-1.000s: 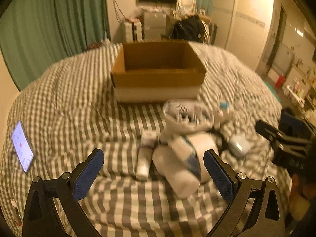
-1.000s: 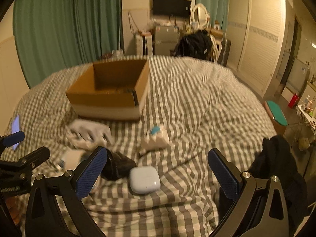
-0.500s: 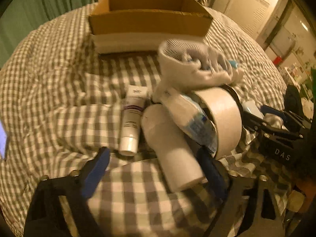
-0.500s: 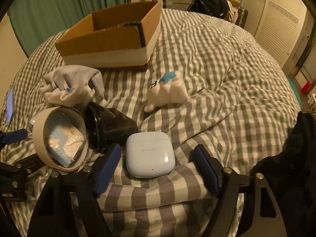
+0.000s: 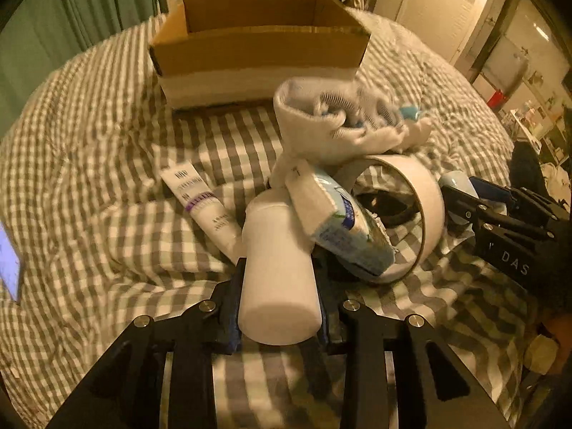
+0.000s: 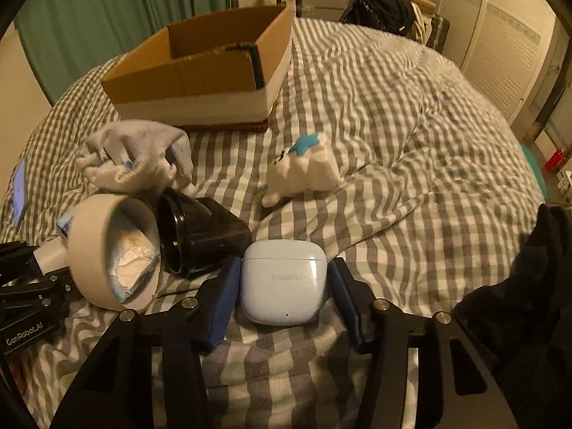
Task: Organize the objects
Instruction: 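Grasp the white bottle with the left tool while the right tool grasps the earbud case, then carry both items into the cardboard box and open both tools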
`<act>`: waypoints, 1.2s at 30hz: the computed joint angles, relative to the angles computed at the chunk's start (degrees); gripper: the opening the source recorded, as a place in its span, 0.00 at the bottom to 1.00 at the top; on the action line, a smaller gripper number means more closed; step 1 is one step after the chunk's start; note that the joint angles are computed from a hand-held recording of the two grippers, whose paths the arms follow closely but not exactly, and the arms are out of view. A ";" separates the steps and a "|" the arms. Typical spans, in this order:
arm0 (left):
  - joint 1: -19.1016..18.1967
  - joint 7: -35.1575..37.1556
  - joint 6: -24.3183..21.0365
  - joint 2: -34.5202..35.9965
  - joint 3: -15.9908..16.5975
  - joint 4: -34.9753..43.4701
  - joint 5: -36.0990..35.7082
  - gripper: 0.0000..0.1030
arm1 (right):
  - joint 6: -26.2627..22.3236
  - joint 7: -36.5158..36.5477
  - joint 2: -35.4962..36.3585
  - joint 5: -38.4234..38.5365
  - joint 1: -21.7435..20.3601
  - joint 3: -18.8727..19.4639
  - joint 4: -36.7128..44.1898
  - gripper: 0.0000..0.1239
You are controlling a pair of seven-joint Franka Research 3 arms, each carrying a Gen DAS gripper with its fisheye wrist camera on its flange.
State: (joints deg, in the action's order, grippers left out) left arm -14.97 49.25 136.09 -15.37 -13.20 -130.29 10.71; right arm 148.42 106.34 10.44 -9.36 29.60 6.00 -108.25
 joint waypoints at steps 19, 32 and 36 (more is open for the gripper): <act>1.26 -4.36 2.31 -11.38 -0.55 -4.65 6.23 0.31 | 3.72 6.47 -8.75 -9.69 -0.42 2.44 -4.00 0.09; 3.65 -5.55 3.52 -13.26 1.06 -8.81 6.50 0.31 | -1.43 3.85 -3.12 -7.40 0.52 2.49 -0.11 0.46; 4.14 -4.48 4.19 -11.58 1.94 -8.70 5.70 0.31 | -5.27 3.74 0.88 -6.16 1.26 1.34 3.31 0.46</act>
State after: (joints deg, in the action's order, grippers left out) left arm -10.84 44.77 140.29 -26.96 -11.26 -138.99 16.41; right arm 143.15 110.07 11.32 -15.52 30.86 7.34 -104.94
